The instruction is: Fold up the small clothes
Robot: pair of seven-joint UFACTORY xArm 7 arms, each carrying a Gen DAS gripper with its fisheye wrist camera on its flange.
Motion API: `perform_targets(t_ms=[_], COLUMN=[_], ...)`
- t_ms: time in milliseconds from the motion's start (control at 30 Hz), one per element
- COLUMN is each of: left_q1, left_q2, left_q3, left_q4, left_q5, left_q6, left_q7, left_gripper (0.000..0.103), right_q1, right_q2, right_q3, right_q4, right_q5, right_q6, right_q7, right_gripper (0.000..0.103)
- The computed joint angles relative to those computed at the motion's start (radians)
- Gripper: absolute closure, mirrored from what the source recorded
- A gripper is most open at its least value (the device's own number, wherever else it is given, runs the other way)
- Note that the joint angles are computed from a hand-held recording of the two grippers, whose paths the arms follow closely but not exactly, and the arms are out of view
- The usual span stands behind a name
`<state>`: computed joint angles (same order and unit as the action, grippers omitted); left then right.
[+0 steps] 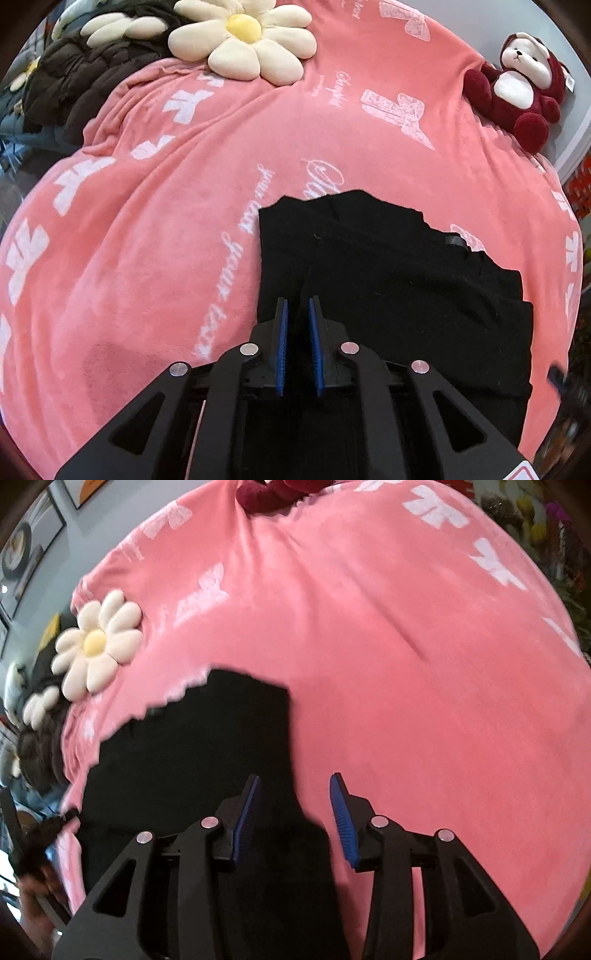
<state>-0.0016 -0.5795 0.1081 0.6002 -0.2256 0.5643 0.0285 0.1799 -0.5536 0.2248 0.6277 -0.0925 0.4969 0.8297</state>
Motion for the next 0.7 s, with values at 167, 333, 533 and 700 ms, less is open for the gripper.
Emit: perform_targets(t_ms=[167, 333, 533, 700], left_q1=[-0.067, -0.04, -0.035, -0.096], left_q2=[0.03, 0.175, 0.198, 0.11], left_q3=[0.006, -0.086, -0.114, -0.017], left_q4=[0.046, 0.107, 0.085, 0.063], left_q5=[-0.064, 0.029, 0.126, -0.005], left_q6=[-0.019, -0.022, -0.098, -0.03], left_q7=[0.025, -0.037, -0.056, 0.028], left_gripper=[0.083, 0.065, 0.062, 0.06], right_q1=[0.023, -0.01, 0.02, 0.038], right_q2=[0.201, 0.402, 0.427, 0.197], right_q3=[-0.007, 0.008, -0.032, -0.043], right_q4=[0.154, 0.292, 0.306, 0.151], right_q5=[-0.016, -0.224, -0.262, -0.219], right_q6=[-0.039, 0.067, 0.09, 0.028], right_q7=[-0.078, 0.01, 0.024, 0.053], right_gripper=[0.08, 0.083, 0.078, 0.075])
